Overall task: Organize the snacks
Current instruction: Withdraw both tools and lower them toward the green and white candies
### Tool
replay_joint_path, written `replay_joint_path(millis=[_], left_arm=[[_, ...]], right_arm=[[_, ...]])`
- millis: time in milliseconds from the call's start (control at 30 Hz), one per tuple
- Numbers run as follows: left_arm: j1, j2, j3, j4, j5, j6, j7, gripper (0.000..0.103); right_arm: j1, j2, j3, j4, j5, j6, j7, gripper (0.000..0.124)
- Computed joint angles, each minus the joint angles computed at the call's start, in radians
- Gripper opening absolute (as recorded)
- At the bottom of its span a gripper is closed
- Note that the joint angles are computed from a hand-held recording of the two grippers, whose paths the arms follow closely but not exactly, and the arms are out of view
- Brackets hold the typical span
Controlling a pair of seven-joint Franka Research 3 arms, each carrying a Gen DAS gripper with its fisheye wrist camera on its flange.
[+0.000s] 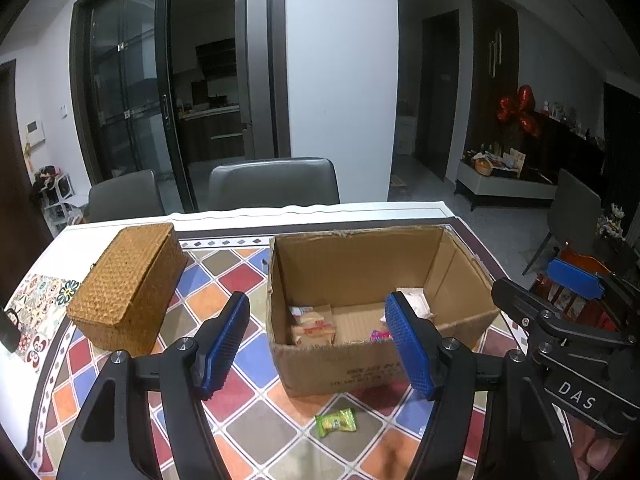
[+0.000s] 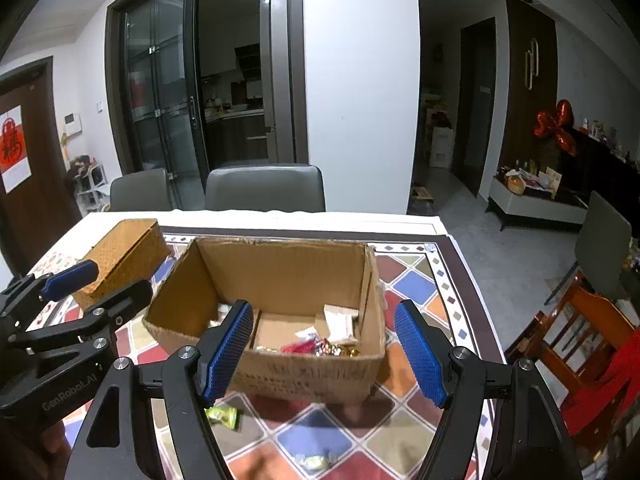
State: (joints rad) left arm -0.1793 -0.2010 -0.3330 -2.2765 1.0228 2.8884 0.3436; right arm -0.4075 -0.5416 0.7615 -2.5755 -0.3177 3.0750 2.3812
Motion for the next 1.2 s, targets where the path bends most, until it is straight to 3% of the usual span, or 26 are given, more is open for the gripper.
replay_joint_path(millis=[433, 867, 1200], left_arm=[[0.012, -0.062, -0.026, -0.092, -0.001, 0.014, -0.041, 0.070], [0.021, -0.045, -0.045, -0.146, 0.070, 0.035, -0.136, 0.070], [0.001, 0.013, -0.025, -0.166, 0.153, 0.039, -0.204, 0.070]], right_arm=[[0.066, -0.065, -0.025, -0.072, 0.018, -0.025, 0.015, 0.074], [0.073, -0.069, 0.018, -0.129, 0.001, -0.028, 0.067, 0.074], [0.047, -0.032, 0.082, -0.161, 0.000, -0.013, 0.119, 0.074]])
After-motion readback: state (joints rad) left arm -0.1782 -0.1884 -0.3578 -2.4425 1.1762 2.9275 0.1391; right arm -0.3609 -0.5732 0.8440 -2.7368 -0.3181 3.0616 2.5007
